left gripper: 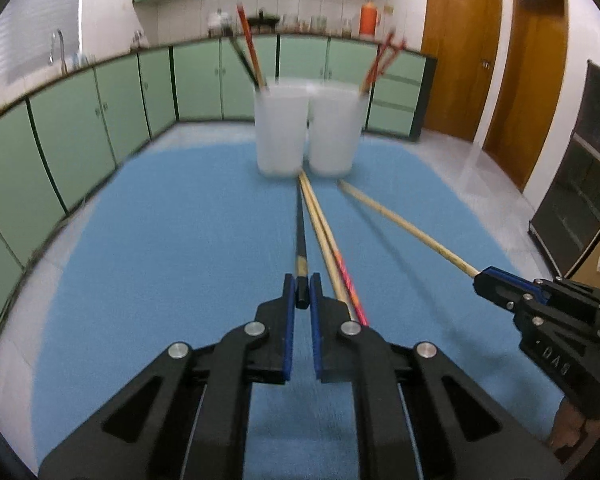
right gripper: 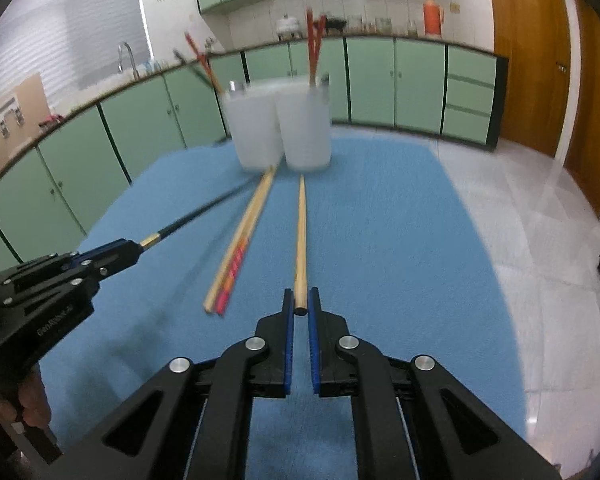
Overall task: Organize utensils
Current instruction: 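Lift the black chopstick with the left tool while the right tool lifts the bamboo one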
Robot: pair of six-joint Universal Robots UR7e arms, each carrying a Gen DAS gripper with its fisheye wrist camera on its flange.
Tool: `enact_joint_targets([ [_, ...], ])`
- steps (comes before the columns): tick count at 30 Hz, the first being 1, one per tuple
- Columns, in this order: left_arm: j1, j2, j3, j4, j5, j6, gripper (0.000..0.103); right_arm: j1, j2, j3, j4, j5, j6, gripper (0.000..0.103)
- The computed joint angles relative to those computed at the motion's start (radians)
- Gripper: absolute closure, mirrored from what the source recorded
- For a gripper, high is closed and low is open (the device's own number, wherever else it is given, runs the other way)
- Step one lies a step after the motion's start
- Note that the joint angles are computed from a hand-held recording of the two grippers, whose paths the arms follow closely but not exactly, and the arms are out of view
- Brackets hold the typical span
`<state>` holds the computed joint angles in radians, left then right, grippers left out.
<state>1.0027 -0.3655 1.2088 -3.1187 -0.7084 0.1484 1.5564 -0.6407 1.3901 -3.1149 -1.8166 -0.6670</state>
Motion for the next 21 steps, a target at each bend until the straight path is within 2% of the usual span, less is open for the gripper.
enact_joint_targets([
  [5, -0.027, -0.012, -0.016, -0.123, -0.008, 0.093, 0.097, 0.023, -0.043, 0.002, -0.037, 0.069, -0.022, 0.097],
  [9, -0.045, 0.004, -0.086, -0.191, -0.028, 0.178, 0.097, 0.037, -0.060, -0.027, -0.026, 0.129, -0.016, 0.096],
  [14, -0.052, 0.036, -0.180, -0.185, -0.059, 0.217, 0.097, 0.046, -0.066, -0.076, 0.011, 0.184, -0.005, 0.097],
  [21, -0.047, 0.054, -0.267, -0.118, -0.105, 0.197, 0.097, 0.064, -0.055, -0.148, 0.075, 0.207, -0.029, 0.097],
])
